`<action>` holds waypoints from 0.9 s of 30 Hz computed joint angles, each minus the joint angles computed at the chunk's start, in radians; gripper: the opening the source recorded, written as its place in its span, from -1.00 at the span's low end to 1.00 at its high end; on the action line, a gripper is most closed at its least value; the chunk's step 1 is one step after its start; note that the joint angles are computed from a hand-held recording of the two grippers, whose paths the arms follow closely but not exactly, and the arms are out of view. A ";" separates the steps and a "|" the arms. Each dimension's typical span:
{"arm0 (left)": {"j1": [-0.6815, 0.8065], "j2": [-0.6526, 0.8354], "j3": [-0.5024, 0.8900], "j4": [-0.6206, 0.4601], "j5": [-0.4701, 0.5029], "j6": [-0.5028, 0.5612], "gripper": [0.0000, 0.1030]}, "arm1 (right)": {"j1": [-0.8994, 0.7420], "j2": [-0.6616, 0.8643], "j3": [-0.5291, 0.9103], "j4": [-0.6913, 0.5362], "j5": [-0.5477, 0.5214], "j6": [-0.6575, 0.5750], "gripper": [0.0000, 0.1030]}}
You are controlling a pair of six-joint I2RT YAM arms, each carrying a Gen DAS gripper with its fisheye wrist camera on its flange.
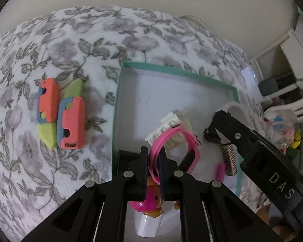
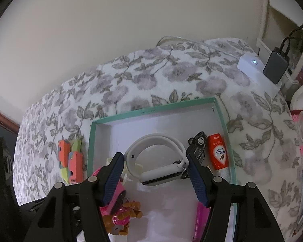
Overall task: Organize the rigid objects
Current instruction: 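Carry the pink band and white watch into the teal tray and release both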
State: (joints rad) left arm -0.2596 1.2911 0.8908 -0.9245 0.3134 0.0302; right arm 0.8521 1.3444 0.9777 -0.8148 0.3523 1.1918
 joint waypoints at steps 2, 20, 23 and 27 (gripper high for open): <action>-0.023 -0.003 -0.011 0.006 -0.012 -0.011 -0.81 | -0.007 0.010 -0.008 0.009 -0.020 -0.005 0.30; -0.014 0.023 0.002 0.021 -0.043 0.007 -0.43 | -0.019 0.039 -0.021 -0.004 -0.054 -0.005 0.34; -0.003 0.015 0.012 0.006 -0.047 0.018 -0.13 | -0.020 0.023 -0.031 0.002 -0.056 0.008 0.36; 0.007 0.009 0.025 -0.009 -0.038 0.031 -0.11 | -0.014 0.017 -0.021 -0.013 -0.044 0.014 0.36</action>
State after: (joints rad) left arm -0.2531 1.3002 0.9155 -0.9336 0.2752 0.0610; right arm 0.8381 1.3614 0.9565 -0.8278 0.3084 1.2062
